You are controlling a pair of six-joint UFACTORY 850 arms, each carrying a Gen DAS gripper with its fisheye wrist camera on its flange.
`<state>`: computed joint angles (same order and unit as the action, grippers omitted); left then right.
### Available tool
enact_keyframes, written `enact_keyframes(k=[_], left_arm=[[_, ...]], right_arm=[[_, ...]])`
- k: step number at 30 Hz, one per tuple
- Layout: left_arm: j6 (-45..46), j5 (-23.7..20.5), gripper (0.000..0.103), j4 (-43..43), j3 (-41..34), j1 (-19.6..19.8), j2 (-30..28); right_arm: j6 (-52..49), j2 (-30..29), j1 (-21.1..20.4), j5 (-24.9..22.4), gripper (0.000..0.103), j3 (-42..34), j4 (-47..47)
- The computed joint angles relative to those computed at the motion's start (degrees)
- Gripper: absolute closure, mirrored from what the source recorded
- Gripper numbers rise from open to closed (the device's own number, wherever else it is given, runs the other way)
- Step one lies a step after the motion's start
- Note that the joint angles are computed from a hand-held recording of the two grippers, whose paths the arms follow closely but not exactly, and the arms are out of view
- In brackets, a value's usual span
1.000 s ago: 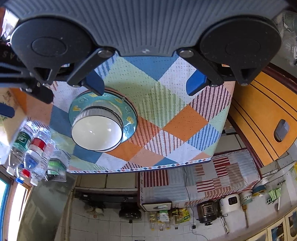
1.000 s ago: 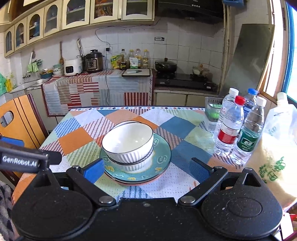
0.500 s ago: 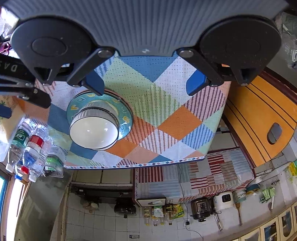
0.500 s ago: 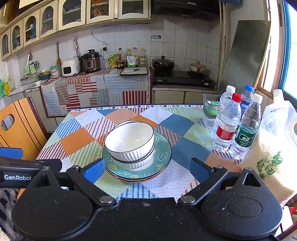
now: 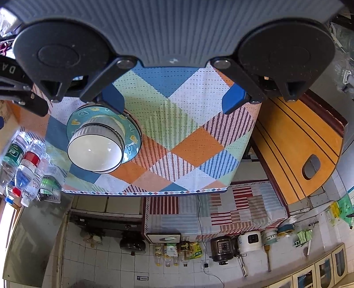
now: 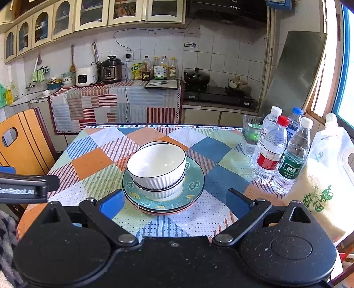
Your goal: Organize plates and bowls
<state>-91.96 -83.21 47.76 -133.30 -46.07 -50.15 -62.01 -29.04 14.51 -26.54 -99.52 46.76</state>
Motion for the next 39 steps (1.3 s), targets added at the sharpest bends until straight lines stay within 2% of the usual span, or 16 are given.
enact_keyframes(k=[4,24,39], left_arm=[[-0.48,1.25,0.007,-1.35,1.75,0.11,1.07],[0.72,0.05,0.007,-1.93,1.15,0.14,-0.03],[0.53,0.97,0.007,-3.94,2.61,0.53,0.68]], right_arm=[[1.86,-0.23,0.09,0.41,0.004,-0.14,-1.68],[1.42,0.16,0.41,0.22,0.004,0.44,-2.46],[2.61,0.07,0.51,0.24,0.004,0.41,-4.11]])
